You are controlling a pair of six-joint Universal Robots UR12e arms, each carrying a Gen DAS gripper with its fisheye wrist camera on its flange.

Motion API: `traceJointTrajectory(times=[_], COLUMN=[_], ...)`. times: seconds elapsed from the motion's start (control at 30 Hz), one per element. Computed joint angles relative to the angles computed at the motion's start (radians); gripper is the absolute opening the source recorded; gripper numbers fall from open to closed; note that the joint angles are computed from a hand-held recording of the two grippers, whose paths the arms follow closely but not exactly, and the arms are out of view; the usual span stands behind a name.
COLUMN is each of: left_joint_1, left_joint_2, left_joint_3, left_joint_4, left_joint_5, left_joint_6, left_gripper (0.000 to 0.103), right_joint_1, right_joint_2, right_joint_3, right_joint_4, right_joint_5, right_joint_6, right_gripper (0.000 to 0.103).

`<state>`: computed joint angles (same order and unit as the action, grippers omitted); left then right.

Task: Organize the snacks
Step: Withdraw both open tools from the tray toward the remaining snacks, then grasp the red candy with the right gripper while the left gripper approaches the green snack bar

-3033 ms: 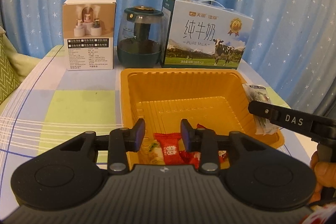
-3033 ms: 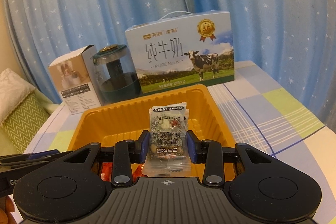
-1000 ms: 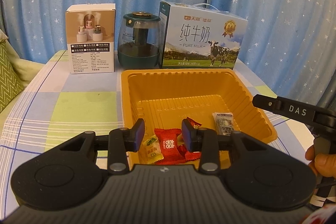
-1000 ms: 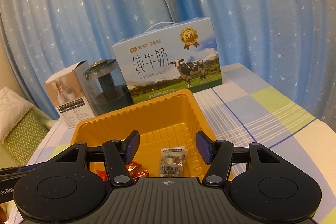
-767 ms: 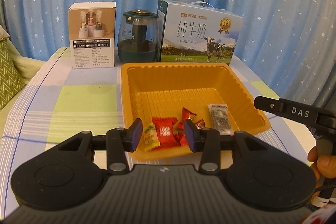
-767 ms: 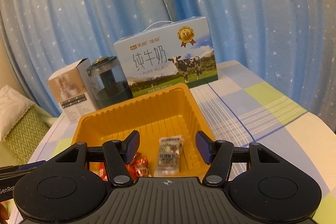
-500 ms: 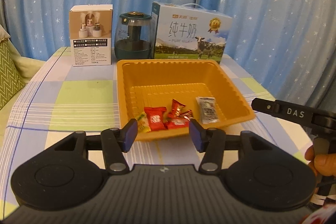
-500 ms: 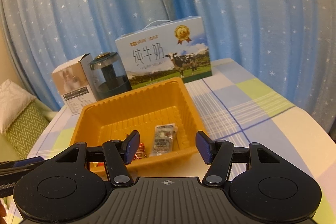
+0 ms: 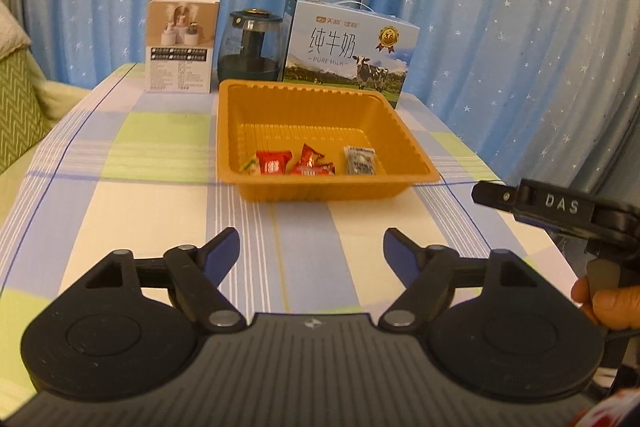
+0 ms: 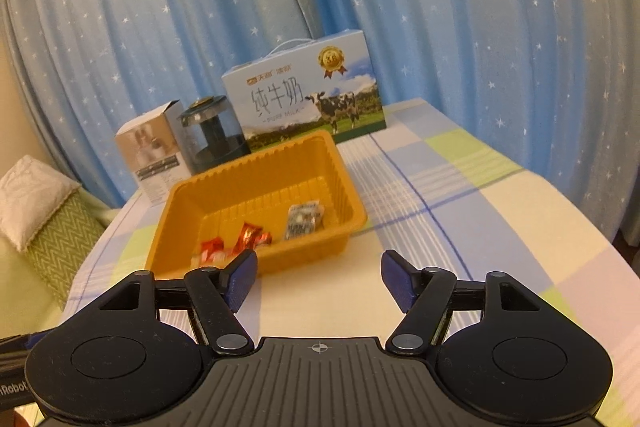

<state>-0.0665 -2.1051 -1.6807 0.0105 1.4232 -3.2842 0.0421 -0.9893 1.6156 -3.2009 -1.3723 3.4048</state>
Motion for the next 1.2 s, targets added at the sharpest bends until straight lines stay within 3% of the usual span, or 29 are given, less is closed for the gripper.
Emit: traceJointTrajectory(times=[0.37, 0.77, 1.2], left_joint_1=[-0.01, -0.011, -0.011], left_joint_2=[0.052, 0.076, 0.066], left_joint_3=[-0.11, -0.172, -0.172], left_joint_4=[0.035, 0.024, -0.009], left_joint_5=[0.039, 0.068, 0.096], left_joint_6=[-0.037, -0.05, -0.062], left_gripper=[0.084, 0.084, 0.084], right_joint_1=[-0.002, 0.011, 0.025], right_joint_2=[-0.069, -0.109, -0.071], right_joint_3=[0.151, 0.264, 0.223], right_joint_4=[-0.033, -0.085, 0.015], right_joint_5=[-0.043, -0.055, -0.07], right_joint_6=[-0.031, -0.104, -0.092], right_gripper=[0.072, 0.072, 0.071])
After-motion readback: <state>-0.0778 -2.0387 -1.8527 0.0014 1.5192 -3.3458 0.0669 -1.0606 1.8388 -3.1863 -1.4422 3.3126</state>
